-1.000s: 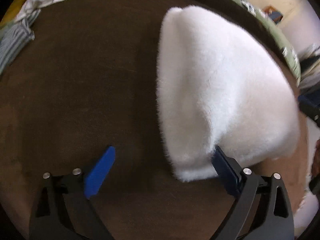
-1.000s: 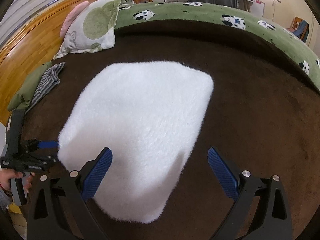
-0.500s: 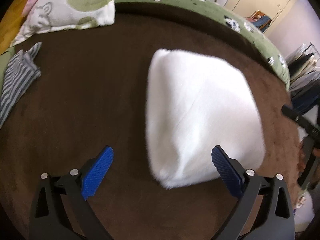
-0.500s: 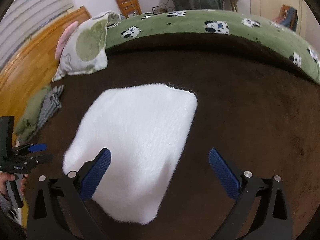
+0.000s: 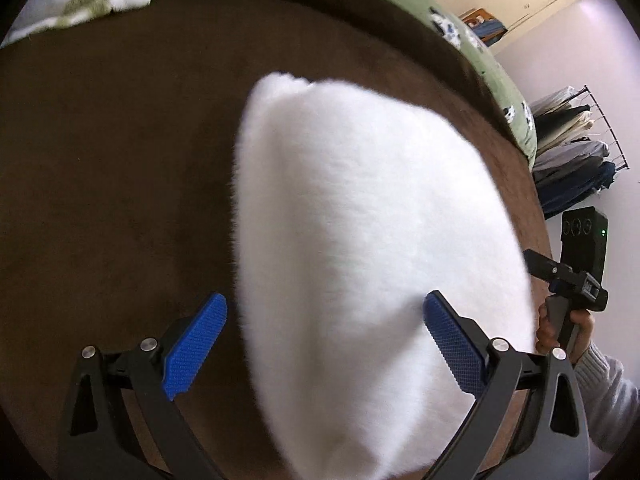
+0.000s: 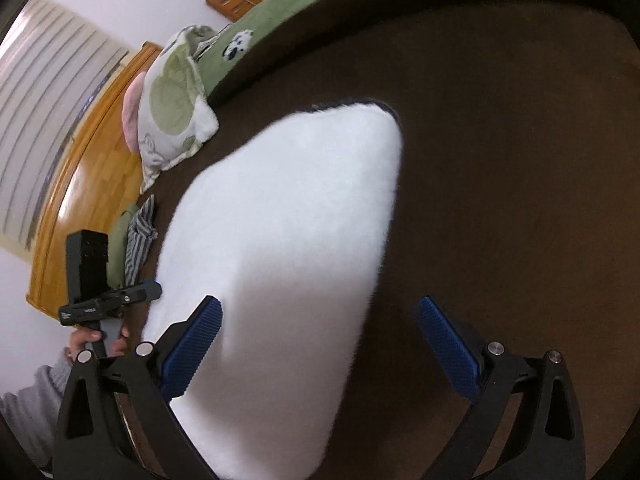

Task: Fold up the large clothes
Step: 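Grasp the folded white cardigan bundle with both tools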

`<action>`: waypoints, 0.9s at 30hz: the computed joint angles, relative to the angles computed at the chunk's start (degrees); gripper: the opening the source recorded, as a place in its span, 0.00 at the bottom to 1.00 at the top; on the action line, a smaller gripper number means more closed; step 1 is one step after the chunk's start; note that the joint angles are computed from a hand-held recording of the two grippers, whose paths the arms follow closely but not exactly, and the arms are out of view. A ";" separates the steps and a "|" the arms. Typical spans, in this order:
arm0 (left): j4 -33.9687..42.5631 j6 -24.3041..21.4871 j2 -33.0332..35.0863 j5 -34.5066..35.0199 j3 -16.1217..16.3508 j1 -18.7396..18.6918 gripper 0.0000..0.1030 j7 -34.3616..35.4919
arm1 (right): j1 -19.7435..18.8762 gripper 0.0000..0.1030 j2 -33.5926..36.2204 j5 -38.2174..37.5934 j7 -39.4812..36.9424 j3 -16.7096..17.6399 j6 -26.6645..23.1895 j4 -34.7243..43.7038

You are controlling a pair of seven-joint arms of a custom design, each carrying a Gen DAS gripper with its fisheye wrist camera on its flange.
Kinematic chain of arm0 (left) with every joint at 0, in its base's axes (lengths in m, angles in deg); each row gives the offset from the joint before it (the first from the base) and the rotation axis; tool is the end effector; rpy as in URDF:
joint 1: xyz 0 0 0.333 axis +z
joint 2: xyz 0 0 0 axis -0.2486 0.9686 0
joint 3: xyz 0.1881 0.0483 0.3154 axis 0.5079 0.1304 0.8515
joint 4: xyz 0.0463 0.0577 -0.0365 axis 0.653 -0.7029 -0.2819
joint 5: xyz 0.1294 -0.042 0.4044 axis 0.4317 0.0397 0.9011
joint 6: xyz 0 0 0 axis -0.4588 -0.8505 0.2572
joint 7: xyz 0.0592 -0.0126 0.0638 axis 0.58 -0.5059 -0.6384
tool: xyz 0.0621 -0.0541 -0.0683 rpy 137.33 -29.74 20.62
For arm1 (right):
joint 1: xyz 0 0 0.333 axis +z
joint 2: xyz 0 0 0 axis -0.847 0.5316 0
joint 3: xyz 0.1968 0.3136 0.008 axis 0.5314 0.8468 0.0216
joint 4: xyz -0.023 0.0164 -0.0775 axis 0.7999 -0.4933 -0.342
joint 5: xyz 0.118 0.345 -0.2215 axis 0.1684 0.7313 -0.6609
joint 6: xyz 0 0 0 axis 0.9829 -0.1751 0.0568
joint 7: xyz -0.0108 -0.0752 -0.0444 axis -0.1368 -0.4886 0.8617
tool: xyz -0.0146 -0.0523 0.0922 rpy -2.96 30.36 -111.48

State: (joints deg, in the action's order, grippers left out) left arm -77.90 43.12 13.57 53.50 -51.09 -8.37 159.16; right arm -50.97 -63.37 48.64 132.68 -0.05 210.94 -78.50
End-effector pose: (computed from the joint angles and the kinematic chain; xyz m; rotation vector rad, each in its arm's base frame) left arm 0.8093 -0.1263 0.3491 1.2253 -2.4336 0.7103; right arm 0.5991 0.2495 0.3011 -1.2301 2.0388 -0.0432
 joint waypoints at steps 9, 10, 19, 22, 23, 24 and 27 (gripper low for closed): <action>15.08 -14.66 10.92 -0.74 -1.04 0.34 0.95 -1.80 | -21.41 0.95 9.37 -15.65 4.33 18.88 3.90 0.93; 15.79 -15.23 11.49 -1.25 -1.29 0.58 0.95 -1.69 | -23.97 0.95 11.25 -17.74 4.96 21.15 4.59 1.09; 30.54 -26.96 19.55 -0.58 -1.46 -1.12 0.94 -2.37 | -31.48 0.96 17.49 -29.50 9.56 26.90 5.51 2.12; 33.50 -28.91 21.05 -0.39 -1.60 -2.49 0.94 -3.46 | -32.73 0.96 18.09 -30.26 9.16 28.19 3.87 2.64; 33.95 -29.58 21.45 -0.56 -1.98 -3.03 0.94 -4.11 | -33.19 0.96 18.35 -30.31 8.73 28.73 3.54 2.68; 32.41 -28.53 20.50 -0.35 -1.66 -3.30 0.95 -3.50 | -33.66 0.96 18.67 -30.28 8.29 29.32 3.29 2.70; 34.43 -29.43 21.84 -0.41 -1.65 -3.62 0.95 -4.82 | -35.61 0.96 21.48 -30.82 6.59 32.06 2.74 3.47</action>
